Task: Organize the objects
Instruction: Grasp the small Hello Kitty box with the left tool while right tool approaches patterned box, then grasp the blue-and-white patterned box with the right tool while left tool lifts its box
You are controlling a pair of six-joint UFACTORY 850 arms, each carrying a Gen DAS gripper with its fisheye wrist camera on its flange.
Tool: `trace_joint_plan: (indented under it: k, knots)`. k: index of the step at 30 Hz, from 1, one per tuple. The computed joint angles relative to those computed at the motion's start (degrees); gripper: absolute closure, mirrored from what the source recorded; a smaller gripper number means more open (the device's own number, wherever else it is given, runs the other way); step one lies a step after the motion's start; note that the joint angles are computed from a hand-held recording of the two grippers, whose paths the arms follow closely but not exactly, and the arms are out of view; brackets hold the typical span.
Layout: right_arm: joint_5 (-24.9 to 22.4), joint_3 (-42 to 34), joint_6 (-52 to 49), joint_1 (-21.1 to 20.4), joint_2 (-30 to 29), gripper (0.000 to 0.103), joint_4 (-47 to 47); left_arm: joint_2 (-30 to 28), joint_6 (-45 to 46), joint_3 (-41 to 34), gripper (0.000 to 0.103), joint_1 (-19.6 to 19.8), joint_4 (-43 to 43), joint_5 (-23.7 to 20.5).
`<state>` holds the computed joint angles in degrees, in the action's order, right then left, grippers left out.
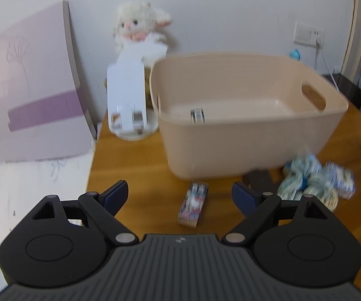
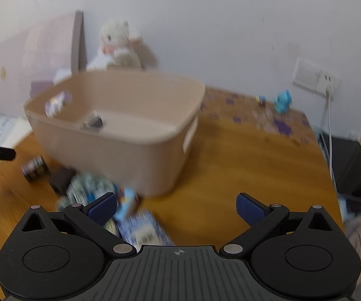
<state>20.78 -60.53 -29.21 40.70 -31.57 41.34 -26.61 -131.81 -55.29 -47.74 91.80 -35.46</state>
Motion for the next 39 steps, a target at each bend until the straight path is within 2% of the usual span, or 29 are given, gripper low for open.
trace_joint_plan:
  k: [6,10,15,17,19,22,24,25,26,27,30,32,39]
  knots:
    - [-3.1,0.0,-3.2,-0.3,-3.0,0.000,2.9,-2.8,-3.1,0.6,0.013,0.8,2.8,2.6]
    - [-4.5,0.0,0.7,-0.4,-4.4,0.000,-1.3,-4.5,-3.9,0.3,0.013,1.5,4.3,4.0]
    - [-4.5,-2.2,-4.9,0.1,-7.1,0.000,3.5,-6.5,-9.0,-0.1,0.014,2.4,9.7,3.8]
    - [-4.4,-2.8,-3.4,0.1,-7.8,0.003,1.8,-7.1,-13.7,0.1,0.019,2.6,14.5,3.2]
    - [-4.3,-3.0,2.2,-0.2,-8.0,0.010,-3.8,-7.8,-15.8,-0.2,0.025,2.9,17.3,3.5]
    - [-4.6,-3.4,7.8,-0.4,-8.1,0.025,-9.0,-8.2,-18.6,-0.6,0.040,3.3,21.1,3.6]
    - [-4.4,-3.4,8.9,-0.2,-8.0,0.040,-10.6,-8.1,-19.5,-0.9,0.049,3.7,22.2,4.5]
    - [-4.3,-3.4,9.5,-0.1,-7.9,0.044,-11.6,-8.1,-19.1,-1.1,0.058,3.7,21.7,4.7]
    - [-4.2,-3.2,9.9,0.1,-7.7,0.053,-12.3,-8.1,-19.2,-1.2,0.075,3.7,21.7,4.9]
    - [-4.0,-3.0,9.7,0.3,-7.5,0.058,-12.4,-7.9,-19.7,-1.1,0.078,3.8,22.3,5.5]
    - [-3.5,-2.2,7.8,0.9,-6.9,0.060,-10.6,-7.7,-17.4,-1.4,0.078,3.6,19.6,6.3]
    - [-3.4,-1.3,10.9,0.8,-6.2,0.060,-12.7,-7.4,-16.1,-1.1,0.078,3.0,17.9,6.1]
    - [-0.4,3.8,14.7,0.7,-1.3,0.060,-14.6,-5.2,-13.5,1.2,0.078,0.5,13.7,3.2]
